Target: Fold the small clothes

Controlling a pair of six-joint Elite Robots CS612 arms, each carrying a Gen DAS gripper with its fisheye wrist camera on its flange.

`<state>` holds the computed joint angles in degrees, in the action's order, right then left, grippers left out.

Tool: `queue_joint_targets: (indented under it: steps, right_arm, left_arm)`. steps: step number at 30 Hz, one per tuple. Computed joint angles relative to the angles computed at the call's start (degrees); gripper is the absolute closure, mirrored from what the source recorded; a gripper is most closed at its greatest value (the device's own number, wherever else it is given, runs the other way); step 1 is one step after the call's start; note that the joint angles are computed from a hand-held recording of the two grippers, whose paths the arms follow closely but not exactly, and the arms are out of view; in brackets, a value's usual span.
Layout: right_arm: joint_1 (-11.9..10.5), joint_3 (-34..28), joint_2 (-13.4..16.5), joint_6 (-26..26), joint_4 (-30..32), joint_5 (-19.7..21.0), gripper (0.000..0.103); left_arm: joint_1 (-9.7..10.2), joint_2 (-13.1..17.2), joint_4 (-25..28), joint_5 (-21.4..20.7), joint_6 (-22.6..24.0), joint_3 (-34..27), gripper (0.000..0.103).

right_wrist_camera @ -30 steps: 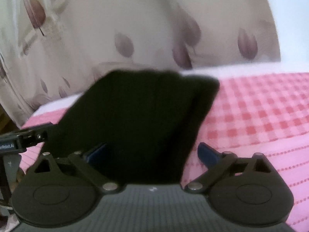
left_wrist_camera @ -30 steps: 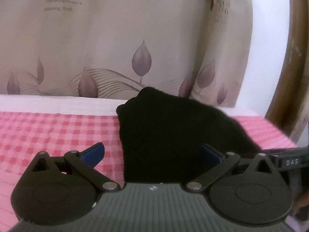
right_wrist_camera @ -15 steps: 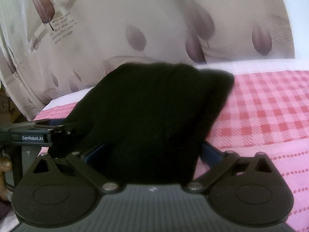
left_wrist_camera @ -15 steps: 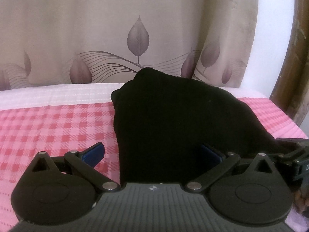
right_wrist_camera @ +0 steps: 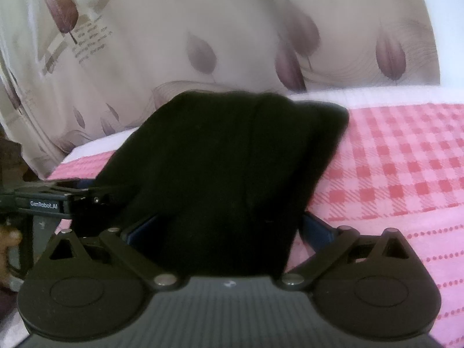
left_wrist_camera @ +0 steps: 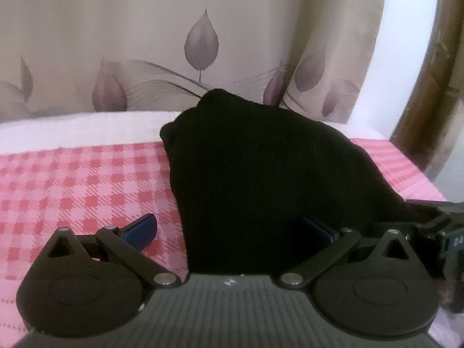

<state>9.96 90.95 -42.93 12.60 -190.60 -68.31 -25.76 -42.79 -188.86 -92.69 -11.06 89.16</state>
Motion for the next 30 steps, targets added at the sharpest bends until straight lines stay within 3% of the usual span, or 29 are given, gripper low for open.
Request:
queue_joint_targets:
  steps: [4, 9, 11, 12, 13, 14, 16, 19, 24, 30]
  right_arm:
    - [-1.59, -1.11, 1.06, 6.05, -1.20, 5.90, 0.000]
    - [-1.51, -3.86, 2.57, 5.26, 0.04, 8.68, 0.000]
    - [-1.44, -4.78, 2.96, 4.89, 0.81, 9.24, 0.012]
    - [-1.41, -5.04, 3.09, 5.59, 0.98, 8.98, 0.034]
    - [-1.57, -5.31, 3.33, 7.34, 1.00, 9.58, 0.050]
    - [-1.83, -5.41, 3.70, 9.63, 0.15, 11.13, 0.051]
    - [-1.64, -5.20, 3.74, 11.07, -1.13, 10.69, 0.056]
    - [-1.35, -4.77, 4.13, 15.98, -5.28, 10.25, 0.060]
    - [-0.98, -4.30, 4.18, 20.94, -9.95, 10.99, 0.063]
    - [0.69, -3.11, 3.11, 25.00, -14.88, 12.20, 0.063]
  left_arm:
    - [2.43, 1.76, 1.94, -10.38, 0.25, -2.91, 0.000]
    - [3.89, 4.19, 3.33, -18.88, 3.30, -6.88, 0.002]
    - [4.06, 4.78, 3.49, -20.33, 3.22, -7.89, 0.009]
    - [4.20, 5.00, 3.41, -21.33, 2.65, -8.21, 0.023]
    - [4.39, 5.15, 3.02, -22.12, 1.64, -8.28, 0.035]
    - [4.58, 5.32, 2.53, -22.85, 0.28, -8.32, 0.038]
    - [4.79, 5.47, 0.69, -23.30, -2.06, -7.91, 0.048]
    - [4.18, 4.66, -1.94, -20.78, -1.69, -6.16, 0.056]
    - [3.56, 2.57, -4.40, -17.81, -0.77, -3.18, 0.059]
    - [4.26, -1.54, -7.59, -16.91, -1.92, 2.48, 0.059]
